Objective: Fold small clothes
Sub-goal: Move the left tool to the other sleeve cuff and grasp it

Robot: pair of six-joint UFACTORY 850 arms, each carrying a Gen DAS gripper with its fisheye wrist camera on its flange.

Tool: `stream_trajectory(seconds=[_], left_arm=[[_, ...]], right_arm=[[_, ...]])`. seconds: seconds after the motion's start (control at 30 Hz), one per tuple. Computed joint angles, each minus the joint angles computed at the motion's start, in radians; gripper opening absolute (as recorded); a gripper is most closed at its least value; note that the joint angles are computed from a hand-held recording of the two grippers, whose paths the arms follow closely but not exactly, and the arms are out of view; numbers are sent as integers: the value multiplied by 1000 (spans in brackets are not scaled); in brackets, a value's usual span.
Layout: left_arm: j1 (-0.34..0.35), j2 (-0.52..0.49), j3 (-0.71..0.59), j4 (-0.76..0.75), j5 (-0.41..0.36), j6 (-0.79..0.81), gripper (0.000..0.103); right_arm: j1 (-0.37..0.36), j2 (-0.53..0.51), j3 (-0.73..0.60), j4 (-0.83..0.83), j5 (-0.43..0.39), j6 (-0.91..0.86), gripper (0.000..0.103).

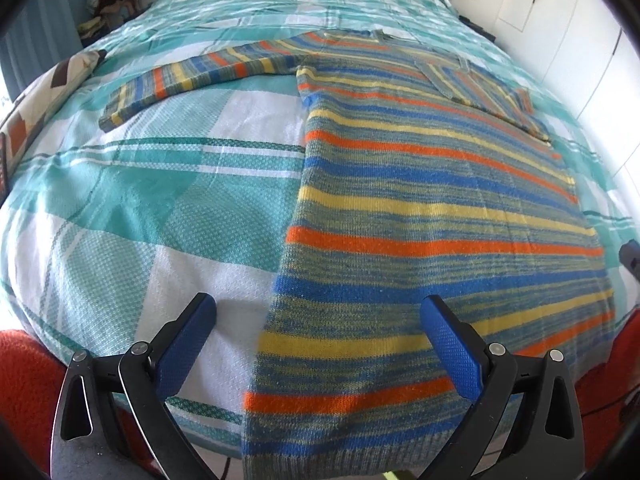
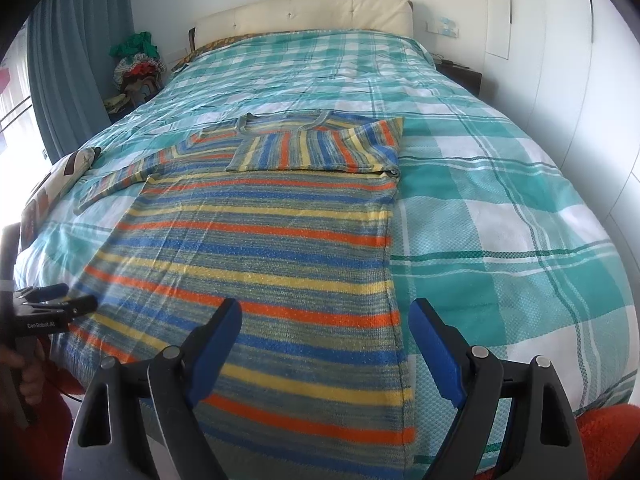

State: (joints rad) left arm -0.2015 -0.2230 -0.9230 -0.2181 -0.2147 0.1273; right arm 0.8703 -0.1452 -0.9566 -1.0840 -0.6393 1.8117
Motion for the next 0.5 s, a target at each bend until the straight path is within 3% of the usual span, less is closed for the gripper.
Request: stream_trajectory(seconds=[0.2, 0.37, 0.5], left_arm=[[79, -42, -100, -328, -178, 288, 102], [172, -113, -263, -311, -253, 280, 102], [267, -245, -468, -270, -314, 198, 101]], right_arm=[[-2, -4, -1, -6, 16, -7, 85], [0, -11, -7, -20, 24, -20, 85], [-4, -14, -8, -28, 38, -24, 85]])
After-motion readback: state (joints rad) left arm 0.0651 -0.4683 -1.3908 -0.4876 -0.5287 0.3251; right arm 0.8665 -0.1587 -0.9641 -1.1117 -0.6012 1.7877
